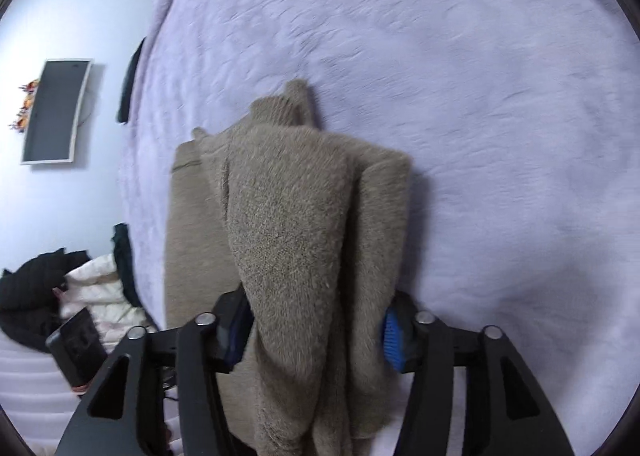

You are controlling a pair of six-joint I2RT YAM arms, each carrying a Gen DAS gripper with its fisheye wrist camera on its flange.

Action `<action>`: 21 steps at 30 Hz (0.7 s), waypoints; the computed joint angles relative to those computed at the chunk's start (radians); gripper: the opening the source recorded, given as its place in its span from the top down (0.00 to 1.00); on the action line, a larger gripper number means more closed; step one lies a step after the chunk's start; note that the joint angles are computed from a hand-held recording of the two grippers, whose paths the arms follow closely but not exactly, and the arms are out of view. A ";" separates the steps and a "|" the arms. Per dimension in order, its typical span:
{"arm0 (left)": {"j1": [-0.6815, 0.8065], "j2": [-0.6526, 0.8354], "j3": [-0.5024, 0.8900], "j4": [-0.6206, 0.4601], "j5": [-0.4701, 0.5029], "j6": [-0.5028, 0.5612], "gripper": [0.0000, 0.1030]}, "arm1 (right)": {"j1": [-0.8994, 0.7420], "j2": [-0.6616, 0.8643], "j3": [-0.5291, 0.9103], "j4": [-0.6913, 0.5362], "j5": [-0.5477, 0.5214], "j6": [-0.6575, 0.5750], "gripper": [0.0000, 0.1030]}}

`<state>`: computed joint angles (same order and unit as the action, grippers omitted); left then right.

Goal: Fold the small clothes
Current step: 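Lift the hem end with both grippers and fold it toward the collar, then open both grippers and release the folded sweater onto the bed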

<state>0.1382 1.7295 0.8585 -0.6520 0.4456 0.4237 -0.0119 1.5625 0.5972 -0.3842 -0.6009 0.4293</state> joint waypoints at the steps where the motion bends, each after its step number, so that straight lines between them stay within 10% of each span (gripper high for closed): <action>1: 0.005 -0.023 -0.005 -0.005 -0.005 0.010 0.38 | -0.001 -0.029 0.007 -0.039 0.042 -0.013 0.40; 11: 0.068 -0.151 0.005 -0.059 -0.114 0.098 0.38 | 0.070 -0.388 0.050 -0.386 0.254 0.030 0.48; 17: 0.033 -0.241 -0.044 -0.083 -0.139 0.096 0.38 | 0.315 -0.557 0.043 -0.480 0.323 0.323 0.48; 21: 0.005 -0.309 -0.064 -0.109 -0.142 0.067 0.15 | 0.438 -0.617 0.046 -0.518 0.368 0.483 0.39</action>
<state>0.1430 1.4208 0.7945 -0.7614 0.3037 0.4907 0.4261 0.9453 0.6429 -0.9023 -0.2329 0.9120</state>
